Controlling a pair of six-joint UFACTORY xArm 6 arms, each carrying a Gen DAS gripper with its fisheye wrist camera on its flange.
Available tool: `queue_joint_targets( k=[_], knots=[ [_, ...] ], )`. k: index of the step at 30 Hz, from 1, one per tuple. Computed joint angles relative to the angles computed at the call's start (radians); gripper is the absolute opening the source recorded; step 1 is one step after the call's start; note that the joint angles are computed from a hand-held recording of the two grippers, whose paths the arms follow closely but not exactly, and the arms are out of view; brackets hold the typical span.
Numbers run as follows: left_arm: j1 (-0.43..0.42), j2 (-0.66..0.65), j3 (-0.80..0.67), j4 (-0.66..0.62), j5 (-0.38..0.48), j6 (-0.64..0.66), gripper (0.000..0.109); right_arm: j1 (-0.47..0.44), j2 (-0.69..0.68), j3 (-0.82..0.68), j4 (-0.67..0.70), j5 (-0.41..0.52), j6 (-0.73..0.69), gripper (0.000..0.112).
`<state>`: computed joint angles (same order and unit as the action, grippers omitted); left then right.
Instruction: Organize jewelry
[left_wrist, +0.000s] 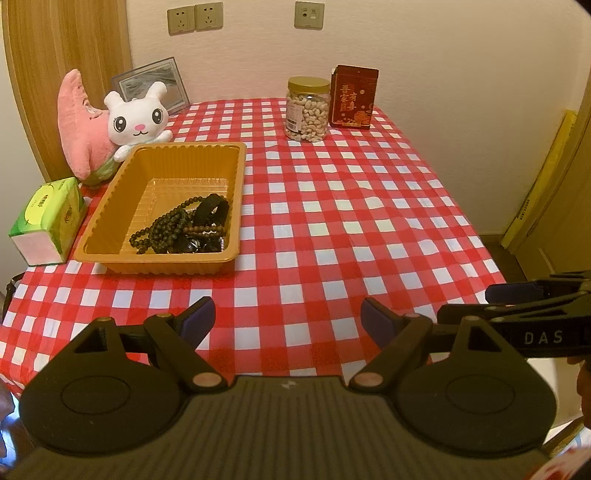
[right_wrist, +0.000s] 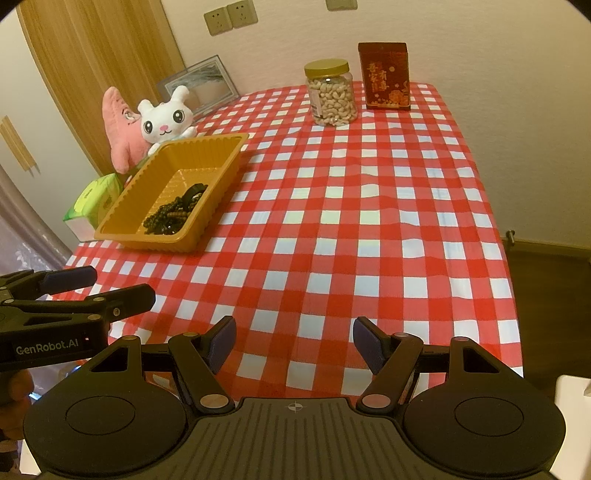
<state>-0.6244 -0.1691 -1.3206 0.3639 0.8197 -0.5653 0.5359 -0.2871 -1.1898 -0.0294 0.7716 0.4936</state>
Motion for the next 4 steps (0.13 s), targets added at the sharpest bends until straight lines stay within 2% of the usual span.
queue_joint_targets(
  k=[4],
  knots=[
    [0.006,0.014,-0.012,-0.002,-0.001,0.004,0.085,0.001,0.004,0.0,0.005,-0.001,-0.002,0.07]
  ],
)
